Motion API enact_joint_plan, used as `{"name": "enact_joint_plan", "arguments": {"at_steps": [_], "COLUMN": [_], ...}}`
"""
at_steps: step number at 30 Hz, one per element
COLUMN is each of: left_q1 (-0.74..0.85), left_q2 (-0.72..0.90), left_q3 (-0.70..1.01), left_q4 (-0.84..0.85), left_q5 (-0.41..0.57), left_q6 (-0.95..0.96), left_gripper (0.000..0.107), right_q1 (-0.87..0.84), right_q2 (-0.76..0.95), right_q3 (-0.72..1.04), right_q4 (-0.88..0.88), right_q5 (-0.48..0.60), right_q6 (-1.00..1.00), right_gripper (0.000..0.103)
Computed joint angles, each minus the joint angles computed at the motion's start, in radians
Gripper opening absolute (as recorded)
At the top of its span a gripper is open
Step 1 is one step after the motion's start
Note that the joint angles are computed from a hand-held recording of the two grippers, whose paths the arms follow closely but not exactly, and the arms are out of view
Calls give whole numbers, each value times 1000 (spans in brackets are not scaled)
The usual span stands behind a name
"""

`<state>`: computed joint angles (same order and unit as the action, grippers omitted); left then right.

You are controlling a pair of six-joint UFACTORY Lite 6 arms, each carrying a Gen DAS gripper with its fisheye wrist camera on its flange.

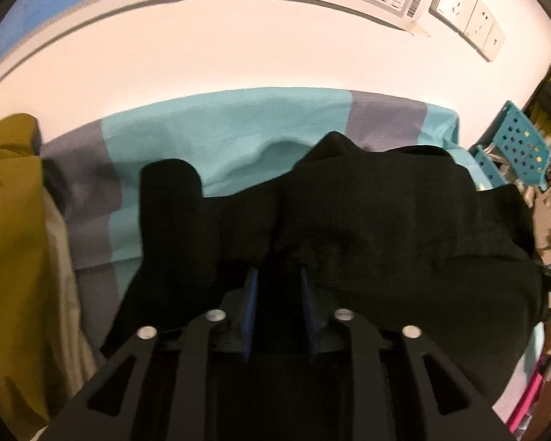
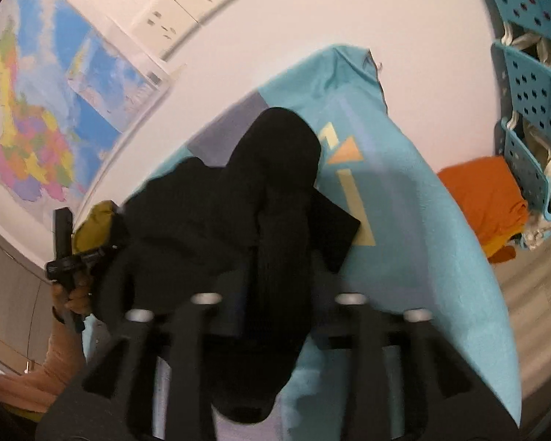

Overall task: Fold large clothes
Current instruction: 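Fold the jacket over with the right gripper while the left gripper holds it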

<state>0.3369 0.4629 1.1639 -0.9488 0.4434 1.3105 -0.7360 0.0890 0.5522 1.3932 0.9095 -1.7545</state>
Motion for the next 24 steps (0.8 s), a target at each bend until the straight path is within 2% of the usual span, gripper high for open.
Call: {"name": "enact_joint_plan", "arguments": {"at_steps": [2,4,6,7,9,11,12,13,16,17,18,20,22,23,24], "left_q1": [3,18,67,102,146,172,155,113,-13,-20,0,54,104,131,150], "left_q2": [-35,-98,-200,-267,-364,-456,-491,-520,-509,-465,-424,-348,-306,-302,-313], "left_q3": [-33,-97,-188,-246,-336,-436,-484,-541,-617,-604,-577,-507,-460,-451,-457], "left_q4": [-29,-101,-202,-238,-270,-262,-254,-253,-343,-369,-370,-337,-295,-274,-266], "left_q5": [-9,-12,70,131,211,292,284,237,34,7,21,49,87,113,127], "left_q6": [43,136,300,376,483,589,618,643,703,720,709,648,602,593,605], "left_gripper": [31,31,38,47,52,61,61,61,31,25,21,1,0,1,1], "right_q1": [-82,-122,-167,-172,-185,-185,-188,-201,-306,-316,-291,-182,-121,-122,-139], "right_q2": [-48,-85,-78,-73,-37,-29,-54,-94,-192,-163,-133,-77,-71,-106,-139], "right_q3": [-49,-88,-118,-134,-149,-157,-168,-176,-174,-151,-136,-131,-143,-148,-153], "right_q4": [-49,-83,-122,-119,-112,-96,-86,-88,-93,-80,-75,-41,3,3,4], "right_q5": [93,111,131,117,128,144,147,163,242,221,177,6,-87,-92,-59], "right_q6": [-25,-53,-93,-121,-168,-196,-200,-190,-177,-157,-145,-147,-141,-115,-103], "right_gripper": [61,61,59,56,31,18,11,9,5,5,5,7,24,33,35]}}
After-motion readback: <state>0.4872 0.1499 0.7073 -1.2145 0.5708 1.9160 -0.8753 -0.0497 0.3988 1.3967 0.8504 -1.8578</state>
